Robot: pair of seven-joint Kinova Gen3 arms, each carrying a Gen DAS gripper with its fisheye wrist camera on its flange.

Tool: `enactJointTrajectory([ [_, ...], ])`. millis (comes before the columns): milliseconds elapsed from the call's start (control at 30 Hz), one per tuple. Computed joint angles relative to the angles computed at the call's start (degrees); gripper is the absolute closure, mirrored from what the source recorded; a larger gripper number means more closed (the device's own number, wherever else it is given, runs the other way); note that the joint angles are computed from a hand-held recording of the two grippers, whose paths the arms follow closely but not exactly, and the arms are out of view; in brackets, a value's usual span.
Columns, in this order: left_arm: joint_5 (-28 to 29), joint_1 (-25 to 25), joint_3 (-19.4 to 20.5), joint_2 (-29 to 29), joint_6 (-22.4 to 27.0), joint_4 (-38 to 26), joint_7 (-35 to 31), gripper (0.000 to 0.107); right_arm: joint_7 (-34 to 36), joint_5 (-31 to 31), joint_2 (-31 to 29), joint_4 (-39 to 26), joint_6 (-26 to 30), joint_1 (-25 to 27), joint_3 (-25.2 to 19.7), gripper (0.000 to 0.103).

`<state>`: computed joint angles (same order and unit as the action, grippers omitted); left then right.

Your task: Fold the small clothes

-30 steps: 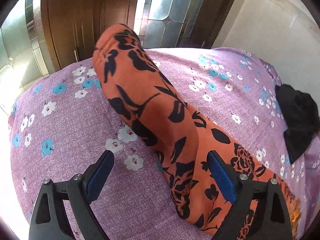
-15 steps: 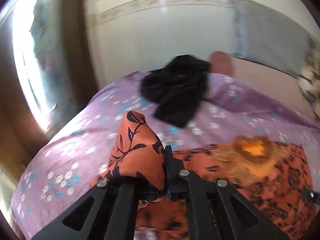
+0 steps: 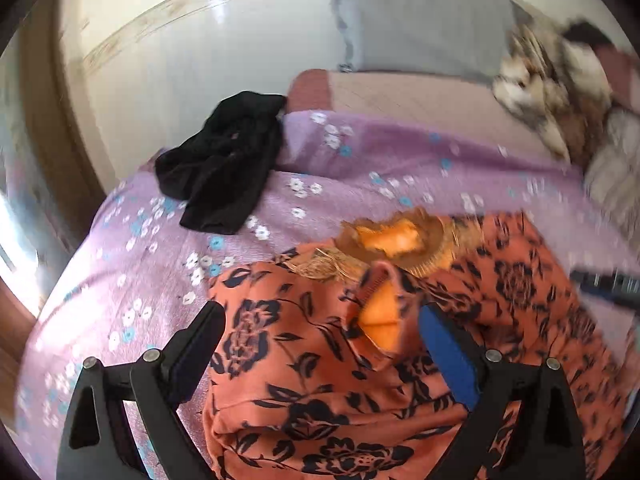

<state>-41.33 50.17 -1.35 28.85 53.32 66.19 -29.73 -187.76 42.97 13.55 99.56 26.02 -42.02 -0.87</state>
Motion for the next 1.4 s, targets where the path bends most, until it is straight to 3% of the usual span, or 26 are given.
enactJointTrajectory([
  [100,4.68,-1.94,-4.61,-3.97,-1.72,4.85,6.96,0.010,6.99,-4.73,1.34,-2.12,0.56,-4.56,4.41,0.037],
  [167,7.56,-6.12,-2.40,-3.61,1.79,4.91,9.35,0.010,11.65,-6.90,2.04,-3.17,-0.13,-9.17,9.04,0.037],
  [233,11.93,-10.89,0.91,-1.60,6.45,2.97,9.24,0.010,16.31,-6.44,2.86,-5.49,0.96,-11.69,10.28,0.037],
  [300,16.51,-12.17,0.50,1.42,11.11,0.09,6.33,0.010,20.97,-3.51,4.00,-9.12,4.07,-11.60,7.28,0.037],
  [367,19.91,-10.37,-2.99,5.45,15.77,-3.90,1.69,0.010,25.63,0.35,5.53,-12.90,7.37,-10.42,1.97,0.037],
  [433,21.38,-9.88,-3.19,7.70,19.17,-6.90,-1.06,0.010,30.29,3.99,7.63,-16.81,11.25,-9.61,-3.34,0.037],
  [533,19.84,-8.46,-3.15,8.62,20.47,-8.17,-2.13,0.010,37.28,9.93,12.32,-22.08,18.24,-9.37,-10.27,0.037],
  [633,18.85,-6.78,-4.01,9.37,22.15,-9.46,-2.83,0.010,44.27,16.49,17.90,-26.43,25.23,-12.65,-10.64,0.037],
  [767,19.50,-6.83,-4.11,9.52,22.13,-9.42,-2.88,0.010,52.34,16.81,22.11,-33.33,32.15,-9.81,-16.54,0.037],
  [867,19.98,-7.52,-4.17,10.10,22.63,-10.74,-3.91,0.010,54.11,13.92,21.64,-33.33,28.85,-9.11,-16.04,0.037],
  [1000,20.39,-7.93,-4.51,10.92,23.21,-12.30,-4.57,0.010,58.11,5.74,17.51,-29.84,19.58,-2.69,-22.07,0.036],
  [1100,20.19,-7.57,-4.86,11.25,23.56,-13.00,-4.66,0.010,55.02,3.42,16.73,-28.11,14.67,-3.95,-18.40,0.033],
  [1200,19.07,-6.89,-4.60,11.69,24.21,-13.69,-4.75,0.010,51.14,-2.80,18.66,-29.25,12.44,-4.19,-15.14,0.033],
  [1300,19.25,-6.43,-5.34,12.05,24.50,-14.07,-5.13,0.010,45.03,-6.99,21.06,-30.68,11.97,-2.88,-15.47,0.033],
  [1367,19.22,-6.38,-5.43,12.08,24.41,-14.03,-5.26,0.010,43.35,-5.16,22.18,-32.81,14.85,-6.10,-12.30,0.049],
  [1400,19.18,-6.38,-5.43,12.06,24.35,-13.95,-5.38,0.010,43.09,-4.37,22.57,-33.55,16.18,-6.96,-11.50,0.067],
])
